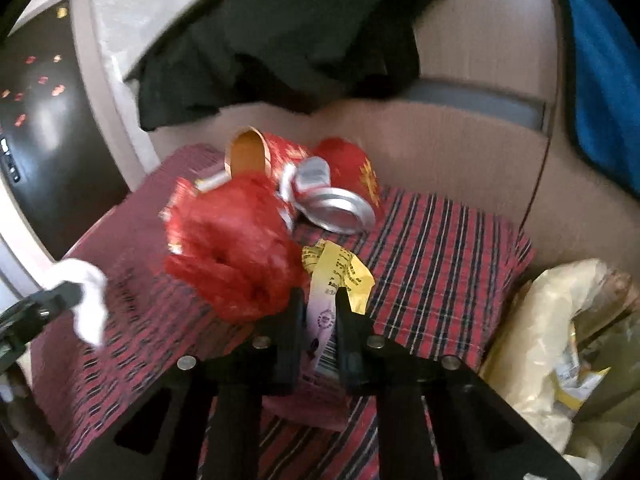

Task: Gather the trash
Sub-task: 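Close the left tool on the tissue while the right tool grasps the pink wrapper, then carry the tissue and pink wrapper over the bin and open both tools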

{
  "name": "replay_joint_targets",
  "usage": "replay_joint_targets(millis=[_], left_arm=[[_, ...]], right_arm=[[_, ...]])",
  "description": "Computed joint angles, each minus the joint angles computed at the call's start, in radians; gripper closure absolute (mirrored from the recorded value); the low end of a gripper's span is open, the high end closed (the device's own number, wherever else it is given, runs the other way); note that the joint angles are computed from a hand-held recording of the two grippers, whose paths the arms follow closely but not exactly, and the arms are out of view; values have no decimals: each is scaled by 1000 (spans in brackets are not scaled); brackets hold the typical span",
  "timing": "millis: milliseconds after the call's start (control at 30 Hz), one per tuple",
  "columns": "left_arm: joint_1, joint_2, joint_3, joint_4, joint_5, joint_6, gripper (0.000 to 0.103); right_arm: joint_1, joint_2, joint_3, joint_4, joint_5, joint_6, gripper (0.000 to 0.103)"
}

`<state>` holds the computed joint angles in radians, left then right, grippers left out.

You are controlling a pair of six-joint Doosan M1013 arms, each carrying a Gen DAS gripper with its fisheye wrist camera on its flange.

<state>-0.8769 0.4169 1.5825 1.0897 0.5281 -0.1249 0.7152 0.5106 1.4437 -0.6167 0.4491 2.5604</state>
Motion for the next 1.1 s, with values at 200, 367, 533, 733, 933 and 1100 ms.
replay_joint_targets(millis=[200, 367, 533, 733, 933, 1100], left_arm=[[-29, -4, -20, 49, 34, 2, 80], [-59, -8, -47, 103, 58, 6, 80], [-93, 15, -111, 143, 58, 46, 80], [-122, 73, -217, 76, 41, 173, 80], [-151, 149, -345, -28, 59, 312, 80], [-166, 209, -435, -105, 66, 414, 80]], right_arm=[[20, -66, 53, -158, -51, 108, 91], [38, -122, 99, -357, -50, 262, 91], [54, -187, 161, -551, -12, 443, 91], [61, -261, 246, -706, 62, 592, 91], [55, -319, 314, -759, 145, 644, 91], [30, -353, 365, -767, 187, 679, 91]])
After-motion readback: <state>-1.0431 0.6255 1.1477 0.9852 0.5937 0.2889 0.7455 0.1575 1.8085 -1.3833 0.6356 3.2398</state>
